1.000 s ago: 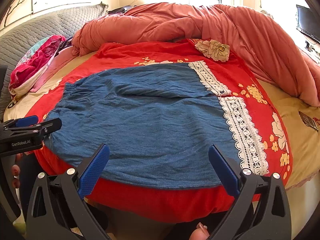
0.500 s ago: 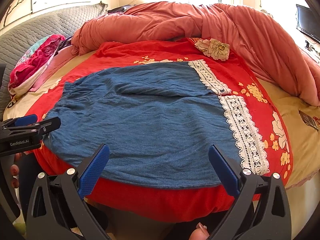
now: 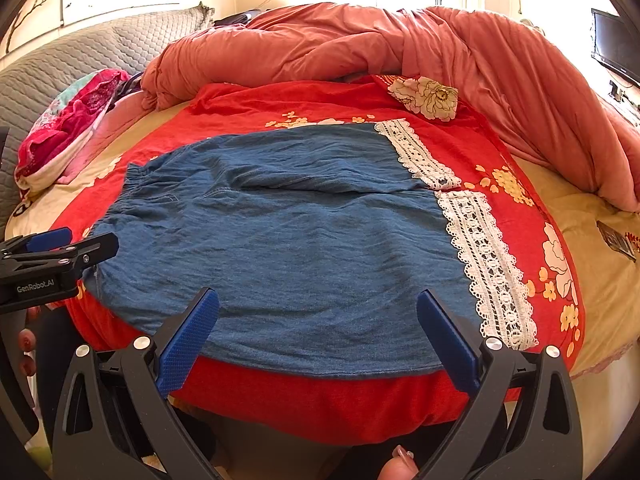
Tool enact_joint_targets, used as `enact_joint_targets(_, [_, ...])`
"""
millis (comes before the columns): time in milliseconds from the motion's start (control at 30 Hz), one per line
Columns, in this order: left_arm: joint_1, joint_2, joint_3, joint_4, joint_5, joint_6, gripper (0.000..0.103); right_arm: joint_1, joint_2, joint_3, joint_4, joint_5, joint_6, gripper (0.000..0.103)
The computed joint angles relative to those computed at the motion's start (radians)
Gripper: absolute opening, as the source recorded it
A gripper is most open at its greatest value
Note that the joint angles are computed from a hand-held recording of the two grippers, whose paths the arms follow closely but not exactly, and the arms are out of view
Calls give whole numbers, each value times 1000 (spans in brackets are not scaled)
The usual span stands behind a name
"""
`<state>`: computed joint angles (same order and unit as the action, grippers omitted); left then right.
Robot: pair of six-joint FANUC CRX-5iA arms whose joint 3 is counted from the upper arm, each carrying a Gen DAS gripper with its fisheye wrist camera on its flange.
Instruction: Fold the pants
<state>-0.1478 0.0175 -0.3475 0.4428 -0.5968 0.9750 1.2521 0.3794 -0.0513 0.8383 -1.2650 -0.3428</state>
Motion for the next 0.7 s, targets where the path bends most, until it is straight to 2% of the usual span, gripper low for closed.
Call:
enact_joint_targets(367, [-1,4,4,-8,-2,5,94,-11,7,8,-7,13,16,99])
enact_joint_targets(700, [6,48,39,-10,-11,1,94,-43,24,35,-7,40,58,99])
